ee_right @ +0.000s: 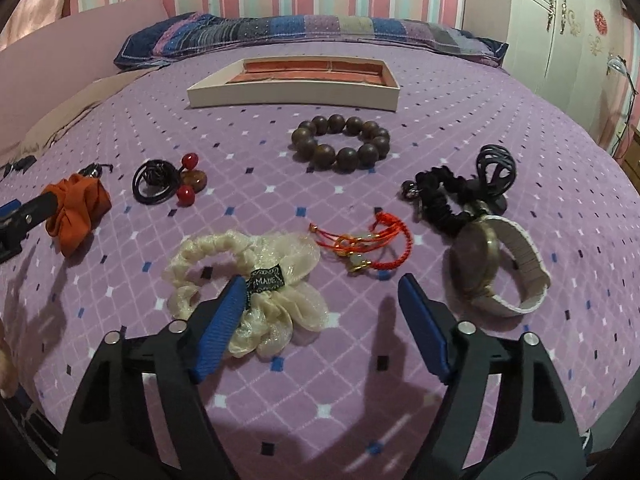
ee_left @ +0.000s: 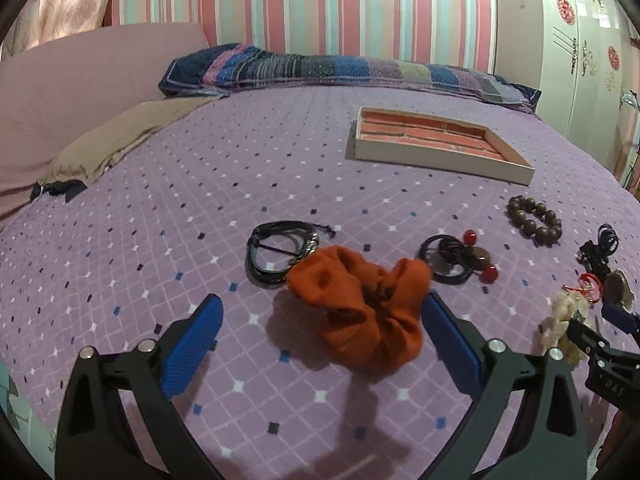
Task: Organize jewelry
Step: 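Grasp the orange scrunchie with the left gripper while the right grasps the cream lace scrunchie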
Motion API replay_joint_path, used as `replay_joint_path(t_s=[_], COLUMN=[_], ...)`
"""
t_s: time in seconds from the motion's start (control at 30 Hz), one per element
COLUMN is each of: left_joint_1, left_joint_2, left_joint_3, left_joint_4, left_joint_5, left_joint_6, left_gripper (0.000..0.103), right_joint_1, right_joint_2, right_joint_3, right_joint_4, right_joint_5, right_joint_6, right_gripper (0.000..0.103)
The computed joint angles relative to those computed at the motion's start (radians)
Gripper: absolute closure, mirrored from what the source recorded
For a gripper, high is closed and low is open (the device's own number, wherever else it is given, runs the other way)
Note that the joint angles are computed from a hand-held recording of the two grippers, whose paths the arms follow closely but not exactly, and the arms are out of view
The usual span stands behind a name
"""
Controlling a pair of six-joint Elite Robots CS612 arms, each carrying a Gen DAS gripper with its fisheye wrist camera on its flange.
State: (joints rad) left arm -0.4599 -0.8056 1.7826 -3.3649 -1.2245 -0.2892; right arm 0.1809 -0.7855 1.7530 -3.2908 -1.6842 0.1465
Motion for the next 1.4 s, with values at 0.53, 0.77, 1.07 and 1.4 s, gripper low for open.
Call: replay_joint_path(t_s=[0.53,0.77,1.07,1.4], left_joint_1=[0.024,0.031,0.034,0.028], left_joint_2=[0.039,0.04,0.028,0.011], left_joint_3=[-0.057,-0.073,-0.066,-0.087], left_joint_4=[0.08,0.106,0.104,0.088], left_joint_5=[-0.123,-0.16,-0.184,-0.184], left_joint_6=[0.016,0.006,-0.005,0.021], left_gripper=[0.063,0.078,0.087,0.087], right_joint_1=[-0.012,-0.027,-0.048,-0.06], right_joint_2=[0.014,0.008,-0.003,-0.001], right_joint_3=[-0.012,-0.011,0.002,-0.039], right_joint_4=[-0.009,-0.002,-0.038,-0.047], right_joint_5=[0.128,0.215,0.289,0.289], right_joint_6=[-0.009,-0.008,-0.009,-0.01], right_gripper=[0.069,0.082,0.082,0.082])
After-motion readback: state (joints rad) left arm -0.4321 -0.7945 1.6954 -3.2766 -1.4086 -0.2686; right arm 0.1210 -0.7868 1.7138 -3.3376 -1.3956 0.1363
